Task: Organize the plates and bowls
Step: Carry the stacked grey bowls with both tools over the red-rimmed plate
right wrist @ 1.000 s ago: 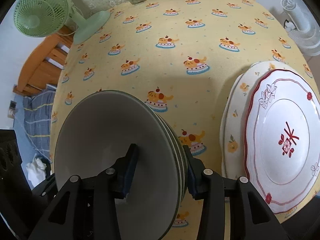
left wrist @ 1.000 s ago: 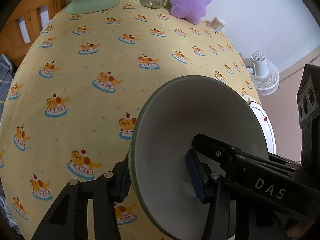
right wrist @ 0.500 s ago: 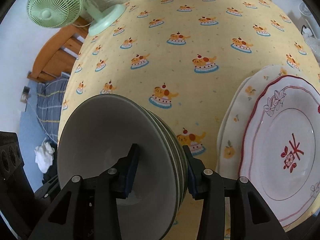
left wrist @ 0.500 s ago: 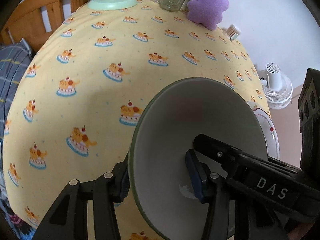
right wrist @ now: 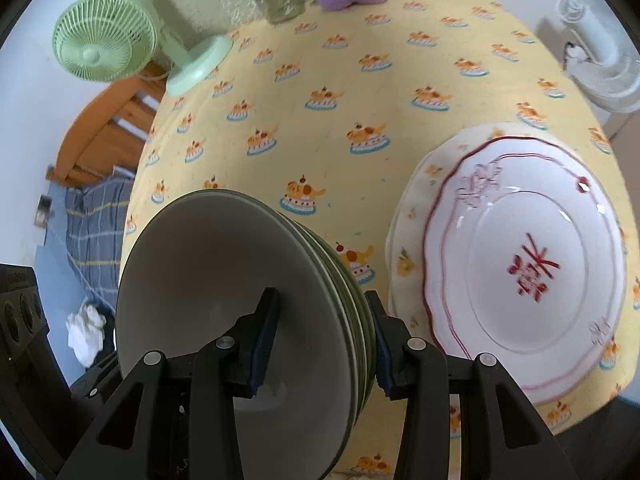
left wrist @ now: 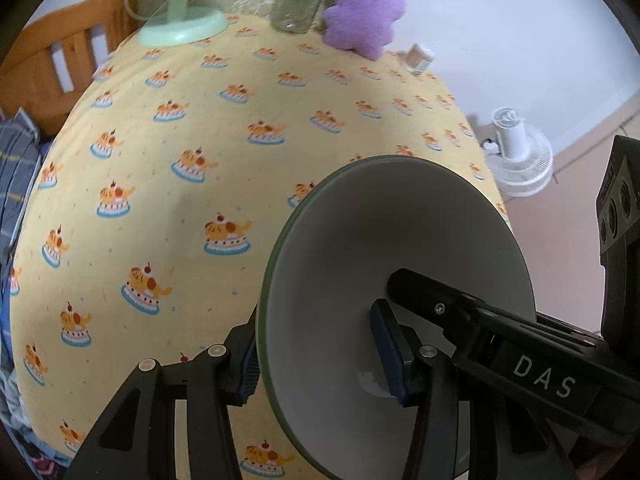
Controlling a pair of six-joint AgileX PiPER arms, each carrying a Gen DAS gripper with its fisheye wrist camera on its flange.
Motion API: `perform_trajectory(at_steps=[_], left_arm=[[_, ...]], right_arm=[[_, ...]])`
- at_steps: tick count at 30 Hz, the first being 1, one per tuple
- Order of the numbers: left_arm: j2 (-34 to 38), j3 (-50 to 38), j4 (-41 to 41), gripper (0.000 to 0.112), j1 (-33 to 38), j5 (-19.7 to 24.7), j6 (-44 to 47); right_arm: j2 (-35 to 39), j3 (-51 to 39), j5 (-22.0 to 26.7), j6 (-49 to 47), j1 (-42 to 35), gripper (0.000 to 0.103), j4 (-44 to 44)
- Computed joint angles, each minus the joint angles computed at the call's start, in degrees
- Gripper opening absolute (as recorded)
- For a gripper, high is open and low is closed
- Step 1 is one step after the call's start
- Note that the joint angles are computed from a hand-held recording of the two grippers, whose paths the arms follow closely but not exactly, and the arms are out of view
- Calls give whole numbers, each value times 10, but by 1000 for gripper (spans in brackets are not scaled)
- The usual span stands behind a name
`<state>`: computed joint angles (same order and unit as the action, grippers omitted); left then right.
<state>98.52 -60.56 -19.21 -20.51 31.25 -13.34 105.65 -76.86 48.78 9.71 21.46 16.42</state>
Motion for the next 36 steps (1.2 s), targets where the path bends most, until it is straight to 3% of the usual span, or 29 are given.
perform_trajectory(at_steps=[10,16,22,36], left_arm=[[-37,-16,48,49,-30,17,-49],[-23,-51,148,49,-82,23,-205],[19,-121,233,49,-143,50,-361],[128,-262,292,49,-211,106,-497]], right_arm=[[-58,11,13,26,-6,46,-26],[-64,10,28,-72,-51,46,18],[-56,-15,77,-188,-123,46,54],[-7,-60,144,-333,-240,46,88]])
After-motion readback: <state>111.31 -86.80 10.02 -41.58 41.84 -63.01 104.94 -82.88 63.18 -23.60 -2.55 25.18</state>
